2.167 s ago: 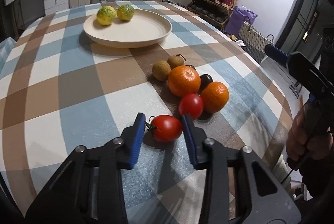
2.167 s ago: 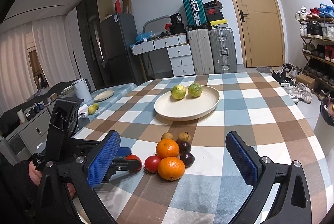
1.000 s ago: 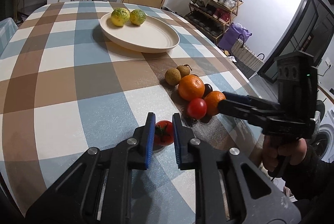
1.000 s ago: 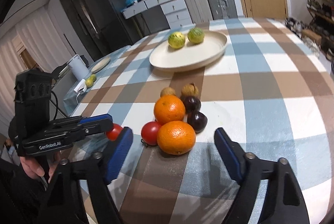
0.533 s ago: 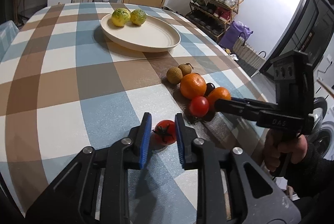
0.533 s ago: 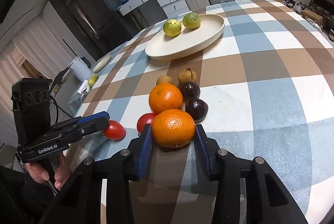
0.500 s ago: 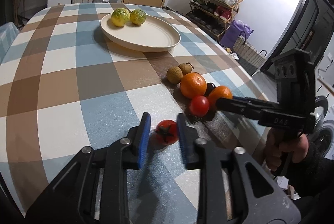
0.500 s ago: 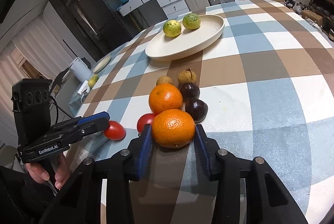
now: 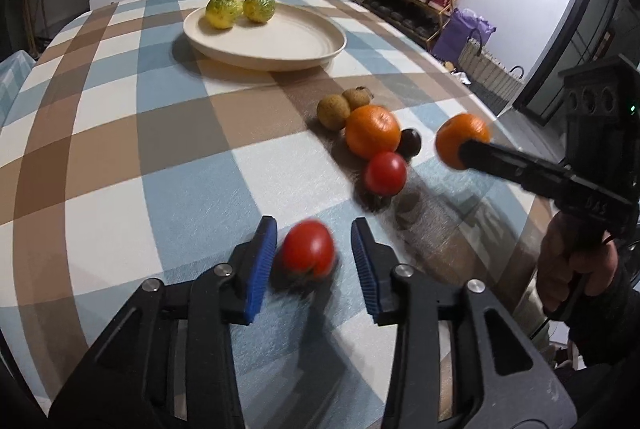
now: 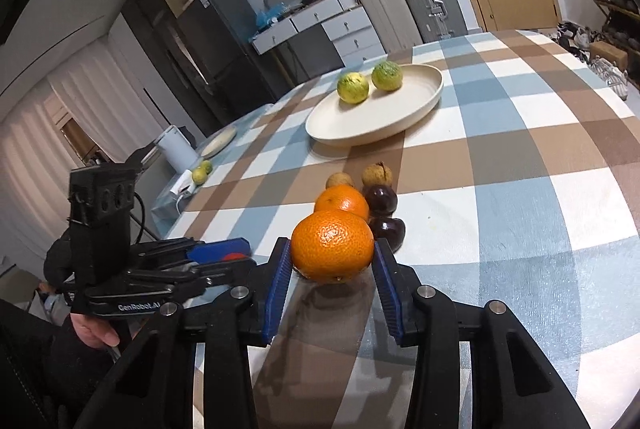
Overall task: Organize fruits
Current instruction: 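Carry the tomato and orange to the plate and release them beside the citrus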
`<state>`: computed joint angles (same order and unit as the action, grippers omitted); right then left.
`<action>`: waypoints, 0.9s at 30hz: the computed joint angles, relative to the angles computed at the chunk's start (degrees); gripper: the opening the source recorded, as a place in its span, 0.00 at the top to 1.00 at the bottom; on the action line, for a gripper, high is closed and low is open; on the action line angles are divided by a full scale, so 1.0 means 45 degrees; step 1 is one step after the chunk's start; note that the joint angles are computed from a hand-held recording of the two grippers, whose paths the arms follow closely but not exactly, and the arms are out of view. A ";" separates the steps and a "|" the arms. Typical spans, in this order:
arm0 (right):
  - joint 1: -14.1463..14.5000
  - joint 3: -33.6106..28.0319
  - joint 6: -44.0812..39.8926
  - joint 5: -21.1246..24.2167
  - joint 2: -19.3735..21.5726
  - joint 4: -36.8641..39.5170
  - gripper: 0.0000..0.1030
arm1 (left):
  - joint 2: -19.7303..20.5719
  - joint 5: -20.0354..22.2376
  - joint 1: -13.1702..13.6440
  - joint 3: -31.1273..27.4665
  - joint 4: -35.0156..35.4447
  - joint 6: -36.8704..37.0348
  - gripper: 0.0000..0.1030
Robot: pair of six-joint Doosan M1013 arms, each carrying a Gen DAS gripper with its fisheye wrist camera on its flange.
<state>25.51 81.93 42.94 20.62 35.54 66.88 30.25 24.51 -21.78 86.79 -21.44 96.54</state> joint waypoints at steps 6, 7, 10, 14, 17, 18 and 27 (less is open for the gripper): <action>-0.0052 0.0092 -0.0730 -0.0087 -0.0067 0.0664 0.60 | -0.0144 -0.0151 -0.0011 0.0195 0.0580 -0.0578 0.78; -0.0068 0.0122 -0.0930 -0.0077 -0.0085 0.0850 0.60 | -0.0181 -0.0204 0.0025 0.0207 0.0358 -0.0423 0.78; -0.0130 0.0002 -0.1228 0.0059 -0.0079 0.1055 0.60 | -0.0236 -0.0194 0.0164 0.0062 -0.0257 0.0021 0.78; -0.0238 -0.0299 -0.1448 0.0215 -0.0047 0.1114 0.60 | -0.0179 -0.0124 0.0282 -0.0447 0.0014 -0.0175 0.78; -0.0357 -0.0693 -0.1413 0.0307 0.0055 0.0971 0.60 | 0.0018 0.0025 0.0392 -0.1035 0.0368 -0.0423 0.78; -0.0409 -0.0849 -0.1365 0.0375 0.0101 0.0894 0.60 | 0.0113 0.0100 0.0440 -0.1250 0.0352 -0.0405 0.78; -0.0793 -0.3163 0.0480 0.1082 0.1042 -0.1186 0.60 | 0.1435 0.0998 0.0906 -0.3691 0.0591 -0.1279 0.78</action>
<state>21.93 67.70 45.10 25.49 40.22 61.54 36.70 29.00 -17.70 70.18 -18.78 90.79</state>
